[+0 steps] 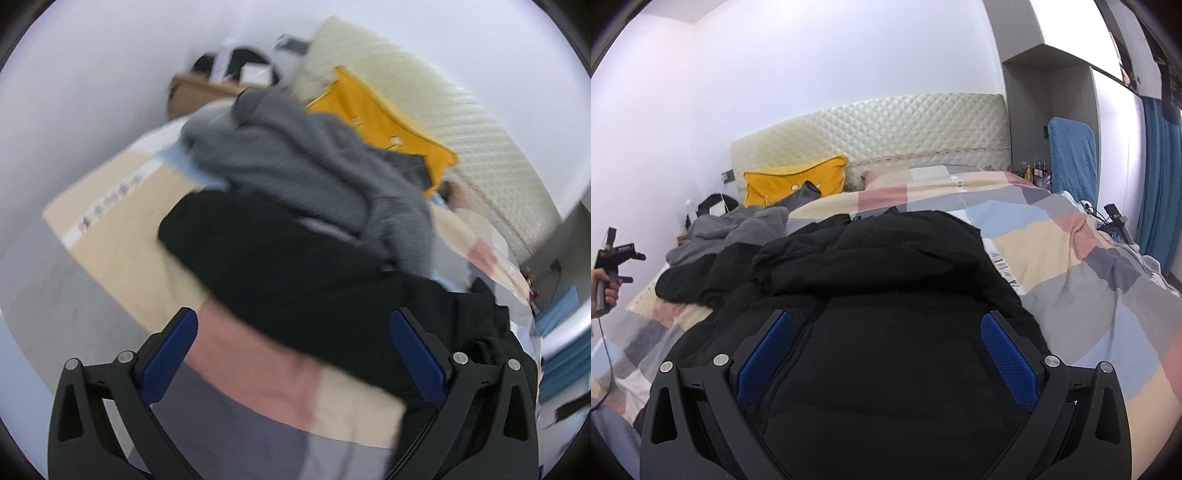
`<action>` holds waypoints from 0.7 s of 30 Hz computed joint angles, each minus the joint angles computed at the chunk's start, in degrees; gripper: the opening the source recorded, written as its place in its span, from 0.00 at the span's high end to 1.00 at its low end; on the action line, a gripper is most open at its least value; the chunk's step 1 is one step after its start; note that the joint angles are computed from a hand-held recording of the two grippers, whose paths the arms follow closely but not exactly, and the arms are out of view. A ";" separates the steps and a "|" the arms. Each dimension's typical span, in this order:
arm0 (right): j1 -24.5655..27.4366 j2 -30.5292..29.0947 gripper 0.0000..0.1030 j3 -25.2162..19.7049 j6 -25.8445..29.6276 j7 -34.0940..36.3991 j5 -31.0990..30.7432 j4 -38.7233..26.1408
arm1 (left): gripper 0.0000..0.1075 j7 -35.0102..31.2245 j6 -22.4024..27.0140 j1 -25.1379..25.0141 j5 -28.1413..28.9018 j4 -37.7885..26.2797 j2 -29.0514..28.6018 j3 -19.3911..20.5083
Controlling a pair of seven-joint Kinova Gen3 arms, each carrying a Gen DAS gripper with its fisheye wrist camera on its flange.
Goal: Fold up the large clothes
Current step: 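Reach the left tool to the other sleeve cuff and grasp it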
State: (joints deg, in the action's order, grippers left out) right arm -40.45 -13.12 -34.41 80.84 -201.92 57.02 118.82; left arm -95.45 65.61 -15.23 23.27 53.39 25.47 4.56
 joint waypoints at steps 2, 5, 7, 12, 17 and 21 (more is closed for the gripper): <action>0.12 0.90 0.01 0.66 -0.53 0.29 -0.38 -0.58 | 0.04 0.50 -0.31 -1.53 1.02 -0.11 2.46 -0.27; 0.57 1.72 0.00 2.66 -2.12 0.28 -1.52 -1.46 | 0.04 1.90 -0.69 -3.66 2.57 -0.97 6.18 -0.02; 1.11 3.38 0.01 3.60 -1.12 0.69 -2.74 -2.84 | 0.04 3.03 -1.02 -5.01 3.69 -1.20 7.91 0.39; 2.27 3.69 0.01 7.02 -4.14 0.54 -4.70 -3.44 | 0.04 1.97 -7.87 -9.14 9.34 2.86 10.88 2.75; 2.47 5.44 0.01 7.78 -2.84 1.05 -4.95 -4.26 | 0.05 -1.91 -12.14 -11.90 15.12 2.39 15.62 6.52; 2.51 6.24 0.00 9.41 -4.17 1.79 -5.54 -4.78 | 0.08 -2.72 -16.58 -10.38 16.69 1.35 17.72 7.34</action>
